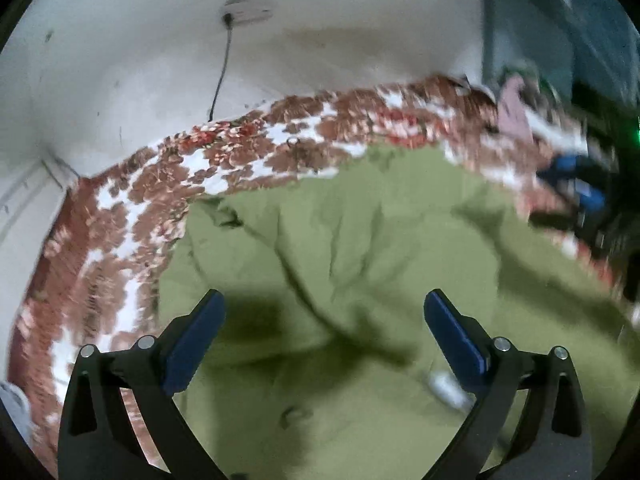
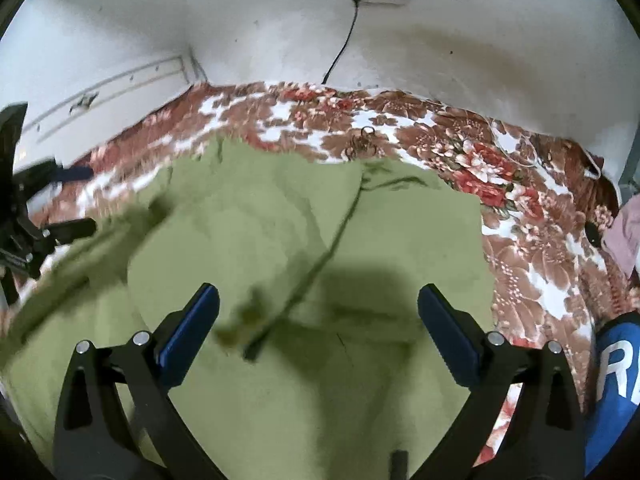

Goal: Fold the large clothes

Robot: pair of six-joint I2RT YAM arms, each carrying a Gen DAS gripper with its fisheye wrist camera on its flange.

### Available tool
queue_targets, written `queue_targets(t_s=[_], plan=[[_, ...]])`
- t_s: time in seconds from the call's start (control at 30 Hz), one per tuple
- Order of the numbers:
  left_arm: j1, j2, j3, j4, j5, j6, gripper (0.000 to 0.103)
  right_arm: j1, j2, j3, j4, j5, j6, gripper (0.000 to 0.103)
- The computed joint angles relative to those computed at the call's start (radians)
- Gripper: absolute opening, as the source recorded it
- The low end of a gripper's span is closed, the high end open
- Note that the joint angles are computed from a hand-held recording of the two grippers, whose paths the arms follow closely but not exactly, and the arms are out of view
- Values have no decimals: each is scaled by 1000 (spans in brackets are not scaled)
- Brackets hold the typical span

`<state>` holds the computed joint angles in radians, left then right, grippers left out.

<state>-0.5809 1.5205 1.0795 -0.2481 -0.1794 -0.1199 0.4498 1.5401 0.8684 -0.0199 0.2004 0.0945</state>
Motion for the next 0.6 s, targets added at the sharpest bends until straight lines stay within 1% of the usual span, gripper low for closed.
queue_targets(t_s=[0.07,0.17,0.23,0.3,0.33,0.47,0.53,0.6], plan=[[3,57,62,7,13,-42,98,0,46,74,-25,17,53,98],[-8,154,140,11,-35,-77,98,-2,132,181,-67,12,91,98],[-8,218,181,10,-63,-72,98,5,215,258,-90,13,90,98],[-2,274,197,10,-72,-45,98,14,306,319,-100,44,85,98],[3,302,194,22,-79,-40,98,14,340,330,-91,53,80,98],[20,359,131,98,-35,-37,98,11,426,310,-18,64,60,98],[19,391,115,116,-45,-21,98,12,463,300,12,81,48,98],[16,422,93,142,-75,-6,98,13,489,290,40,98,32,98]])
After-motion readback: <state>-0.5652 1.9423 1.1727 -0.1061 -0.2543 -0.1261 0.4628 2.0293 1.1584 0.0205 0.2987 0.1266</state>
